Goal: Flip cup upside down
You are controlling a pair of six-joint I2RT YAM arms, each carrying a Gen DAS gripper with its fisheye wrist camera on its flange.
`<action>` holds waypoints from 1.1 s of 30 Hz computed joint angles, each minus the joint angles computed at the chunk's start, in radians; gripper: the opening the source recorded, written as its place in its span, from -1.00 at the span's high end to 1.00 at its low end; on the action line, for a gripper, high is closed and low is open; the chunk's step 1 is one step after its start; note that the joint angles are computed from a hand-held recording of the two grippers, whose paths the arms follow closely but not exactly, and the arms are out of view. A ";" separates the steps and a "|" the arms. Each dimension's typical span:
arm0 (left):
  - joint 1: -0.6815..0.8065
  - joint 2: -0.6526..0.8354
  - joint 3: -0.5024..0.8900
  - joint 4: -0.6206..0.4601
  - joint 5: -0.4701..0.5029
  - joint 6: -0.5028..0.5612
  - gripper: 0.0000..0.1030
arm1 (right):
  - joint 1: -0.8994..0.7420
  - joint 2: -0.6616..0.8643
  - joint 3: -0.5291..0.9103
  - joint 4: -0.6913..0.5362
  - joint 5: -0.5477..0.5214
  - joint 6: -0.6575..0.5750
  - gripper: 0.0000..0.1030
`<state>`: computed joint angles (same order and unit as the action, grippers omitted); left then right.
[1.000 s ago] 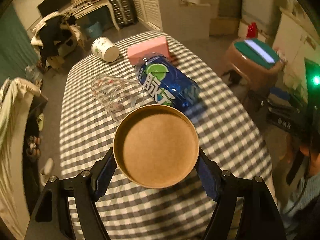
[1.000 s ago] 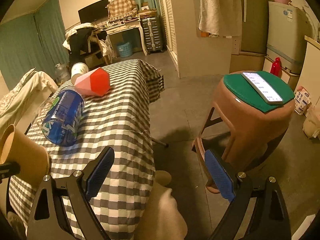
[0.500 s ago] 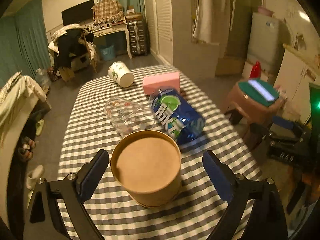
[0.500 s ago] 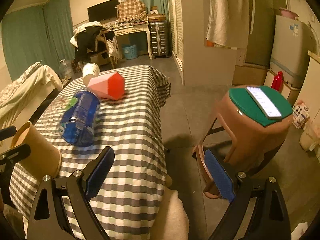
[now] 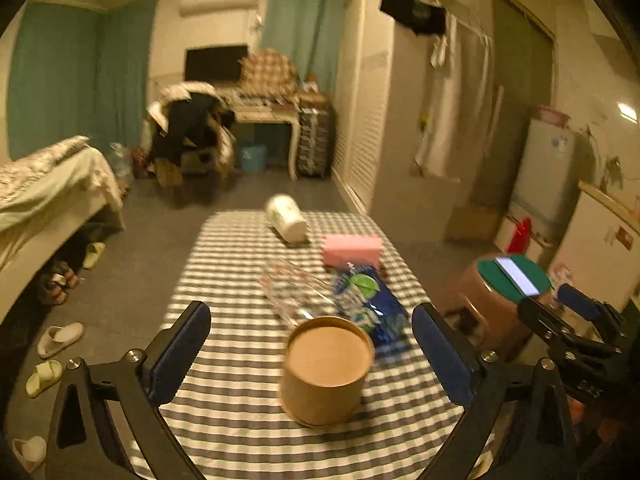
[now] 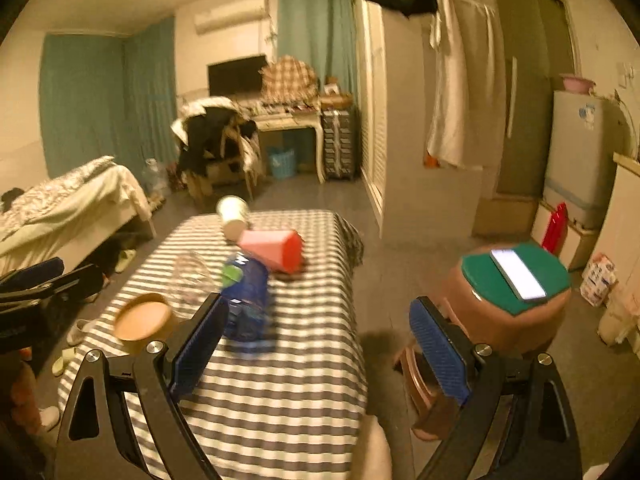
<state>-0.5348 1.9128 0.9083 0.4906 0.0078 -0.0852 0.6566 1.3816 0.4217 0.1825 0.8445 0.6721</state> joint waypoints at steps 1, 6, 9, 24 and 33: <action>0.007 -0.018 -0.034 0.033 -0.013 0.001 -1.00 | 0.023 -0.001 0.008 -0.008 0.017 0.003 -0.79; 0.053 -0.072 -0.167 0.164 -0.042 -0.005 -1.00 | 0.127 0.028 0.058 -0.039 0.086 0.021 -0.85; 0.074 -0.059 -0.218 0.241 -0.057 0.002 -1.00 | 0.162 0.066 0.079 -0.024 0.096 0.020 -0.85; 0.107 -0.002 -0.238 0.254 -0.047 -0.012 -1.00 | 0.142 0.226 0.143 -0.017 0.076 0.056 -0.99; 0.114 -0.002 -0.231 0.241 -0.049 -0.019 -1.00 | 0.137 0.231 0.151 -0.019 0.080 0.049 -0.99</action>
